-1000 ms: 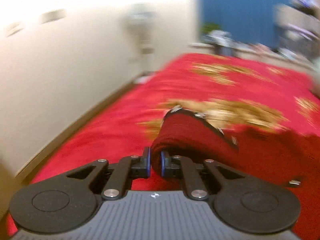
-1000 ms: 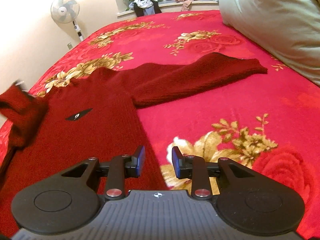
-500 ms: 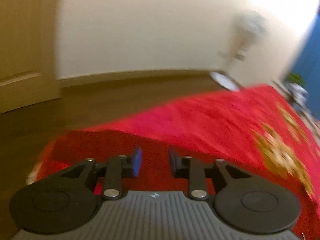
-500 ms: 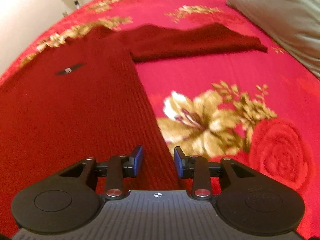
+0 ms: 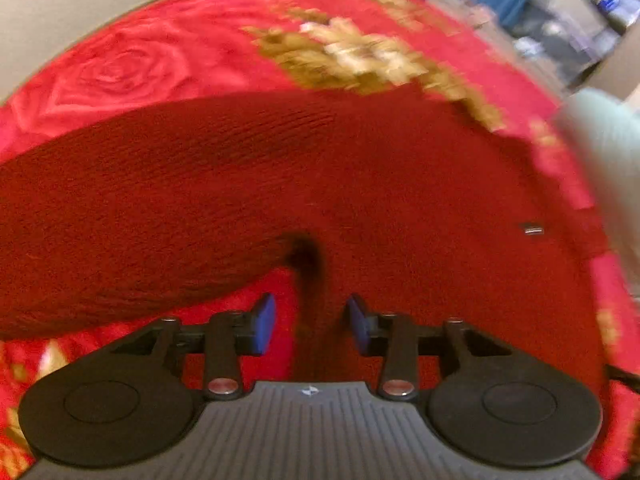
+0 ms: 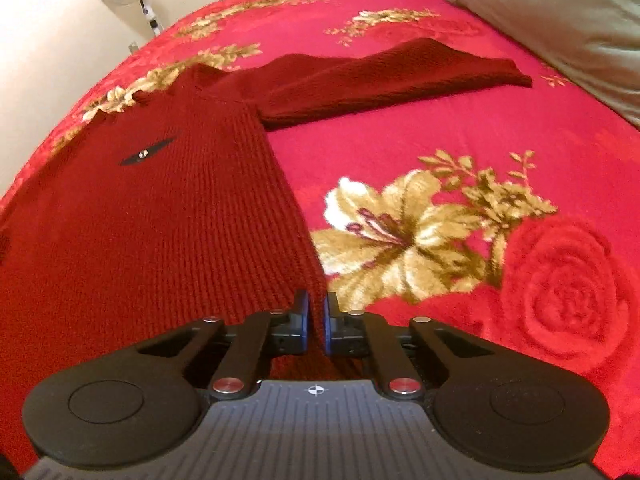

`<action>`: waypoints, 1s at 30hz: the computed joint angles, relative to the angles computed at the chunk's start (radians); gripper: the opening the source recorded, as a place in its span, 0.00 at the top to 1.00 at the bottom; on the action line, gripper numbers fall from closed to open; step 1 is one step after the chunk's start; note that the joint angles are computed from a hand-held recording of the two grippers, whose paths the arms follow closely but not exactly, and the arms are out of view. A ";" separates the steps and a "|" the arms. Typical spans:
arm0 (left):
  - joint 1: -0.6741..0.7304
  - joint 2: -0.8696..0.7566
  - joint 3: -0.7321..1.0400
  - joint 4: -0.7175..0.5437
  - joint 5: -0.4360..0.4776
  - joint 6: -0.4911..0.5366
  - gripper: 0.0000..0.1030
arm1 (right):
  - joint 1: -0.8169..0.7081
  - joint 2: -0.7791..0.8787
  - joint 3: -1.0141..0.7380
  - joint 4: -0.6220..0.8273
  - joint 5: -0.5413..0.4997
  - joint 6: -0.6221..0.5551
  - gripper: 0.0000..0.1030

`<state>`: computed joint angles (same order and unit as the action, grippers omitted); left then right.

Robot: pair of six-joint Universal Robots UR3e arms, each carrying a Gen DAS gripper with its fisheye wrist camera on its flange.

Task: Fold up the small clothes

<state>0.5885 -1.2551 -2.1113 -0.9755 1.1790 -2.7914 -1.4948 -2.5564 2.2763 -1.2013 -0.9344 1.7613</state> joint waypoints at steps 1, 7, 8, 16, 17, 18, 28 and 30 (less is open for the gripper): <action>-0.010 -0.005 -0.003 -0.008 0.042 -0.016 0.77 | 0.008 0.010 0.000 -0.012 -0.008 0.008 0.94; 0.045 0.040 -0.005 -0.041 -0.032 -0.115 0.76 | 0.031 0.111 -0.039 -0.033 0.026 0.081 0.86; 0.092 0.061 0.002 -0.092 -0.073 -0.107 0.59 | 0.026 0.138 -0.051 -0.034 0.063 0.096 0.86; 0.511 0.067 0.035 -0.371 -0.300 -0.194 0.50 | 0.271 0.694 -0.080 -0.870 0.257 0.714 0.69; 0.539 0.061 0.034 -0.369 -0.309 -0.210 0.52 | 0.300 0.789 -0.096 -1.003 0.260 0.806 0.68; 0.559 0.063 0.028 -0.354 -0.312 -0.233 0.52 | 0.324 0.878 -0.118 -1.114 0.258 0.887 0.67; 0.392 0.050 0.026 -0.104 -0.161 -0.357 0.45 | 0.452 1.548 -0.506 -1.641 0.221 1.425 0.61; 0.380 0.045 0.025 -0.088 -0.149 -0.363 0.45 | 0.460 1.619 -0.564 -1.689 0.242 1.484 0.62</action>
<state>0.9686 -1.2098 -2.0865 -1.0635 1.0305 -3.1544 -1.0344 -0.9377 1.7128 -2.8904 -0.6927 3.2449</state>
